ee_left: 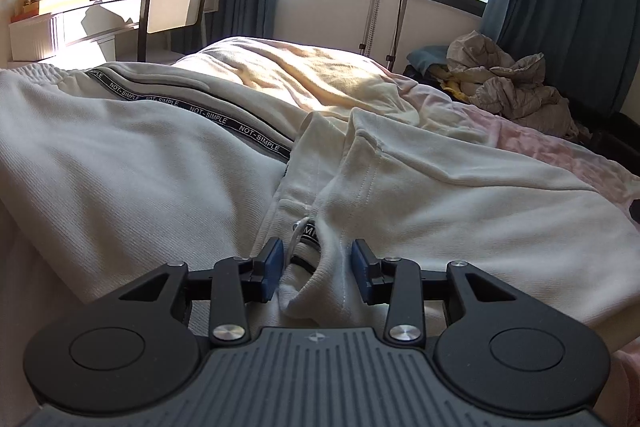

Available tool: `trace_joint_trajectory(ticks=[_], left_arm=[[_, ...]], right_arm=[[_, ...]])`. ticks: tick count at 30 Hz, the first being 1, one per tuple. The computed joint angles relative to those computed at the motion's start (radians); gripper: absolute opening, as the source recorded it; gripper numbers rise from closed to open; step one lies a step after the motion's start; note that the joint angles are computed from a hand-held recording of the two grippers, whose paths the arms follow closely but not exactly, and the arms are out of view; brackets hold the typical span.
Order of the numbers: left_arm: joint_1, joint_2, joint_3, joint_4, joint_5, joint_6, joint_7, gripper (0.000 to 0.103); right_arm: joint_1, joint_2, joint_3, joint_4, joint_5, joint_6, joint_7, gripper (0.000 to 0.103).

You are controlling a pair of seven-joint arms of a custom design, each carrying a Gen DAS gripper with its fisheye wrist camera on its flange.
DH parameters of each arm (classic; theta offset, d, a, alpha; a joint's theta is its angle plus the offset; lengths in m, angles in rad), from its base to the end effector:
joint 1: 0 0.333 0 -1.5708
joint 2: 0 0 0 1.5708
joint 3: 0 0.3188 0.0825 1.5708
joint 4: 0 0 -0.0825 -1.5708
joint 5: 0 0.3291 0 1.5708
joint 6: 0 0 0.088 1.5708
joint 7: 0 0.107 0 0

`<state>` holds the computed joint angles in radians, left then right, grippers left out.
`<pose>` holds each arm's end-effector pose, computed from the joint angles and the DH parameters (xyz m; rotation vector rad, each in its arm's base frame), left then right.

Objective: Fold clothes

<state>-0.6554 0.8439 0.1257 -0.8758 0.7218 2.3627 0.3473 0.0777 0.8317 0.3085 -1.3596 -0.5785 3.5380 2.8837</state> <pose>0.6401 -0.4193 0.4893 -1.8492 1.4224 -0.8604 0.6747 0.2471 0.4383 -0.9084 1.5180 0.0296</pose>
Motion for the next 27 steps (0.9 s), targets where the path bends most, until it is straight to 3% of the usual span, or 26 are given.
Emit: trace_joint_trajectory(ticks=[3, 5, 8, 9, 11, 13, 15, 17, 19, 20, 22, 27], left_arm=[[0.001, -0.003, -0.001, -0.007, 0.001, 0.006, 0.005, 0.043], [0.003, -0.012, -0.001, -0.025, 0.002, 0.02, -0.005, 0.043], [0.004, -0.013, -0.001, -0.028, 0.002, 0.024, -0.01, 0.043], [0.004, -0.012, 0.0, -0.026, 0.002, 0.023, -0.01, 0.043], [0.003, -0.01, 0.0, -0.023, 0.002, 0.02, -0.011, 0.043], [0.002, -0.011, 0.001, -0.025, 0.002, 0.02, -0.016, 0.043], [0.003, -0.013, 0.001, -0.027, 0.001, 0.02, -0.022, 0.043], [0.001, -0.011, 0.001, -0.025, 0.004, 0.02, -0.018, 0.043], [0.0, -0.01, 0.002, -0.024, 0.007, 0.023, -0.016, 0.044], [0.0, -0.01, 0.002, -0.024, 0.009, 0.026, -0.017, 0.046], [0.0, -0.017, 0.006, -0.041, 0.017, 0.049, -0.031, 0.05], [-0.001, -0.04, 0.012, -0.077, 0.033, 0.079, -0.059, 0.05]], right_arm=[[-0.048, 0.005, 0.072, -0.009, -0.031, -0.091, 0.008, 0.075], [-0.048, -0.006, 0.08, -0.011, -0.029, -0.161, -0.035, 0.072], [-0.044, -0.006, 0.085, -0.011, 0.009, -0.188, -0.072, 0.072], [-0.058, 0.001, 0.112, -0.009, 0.016, -0.188, -0.088, 0.073], [-0.084, 0.017, 0.163, -0.001, 0.017, -0.176, -0.128, 0.073], [-0.049, 0.005, 0.118, 0.0, 0.04, -0.114, -0.165, 0.073], [-0.047, 0.028, 0.126, 0.022, 0.032, -0.023, -0.188, 0.073], [-0.044, 0.047, 0.127, 0.051, 0.008, 0.0, -0.167, 0.073], [-0.063, 0.05, 0.16, 0.061, -0.018, -0.104, -0.135, 0.073], [-0.094, 0.062, 0.22, 0.067, -0.023, -0.187, -0.147, 0.072], [-0.12, 0.078, 0.285, 0.081, -0.004, -0.312, -0.191, 0.056], [-0.003, 0.001, 0.125, 0.115, 0.018, -0.392, -0.225, 0.031]])
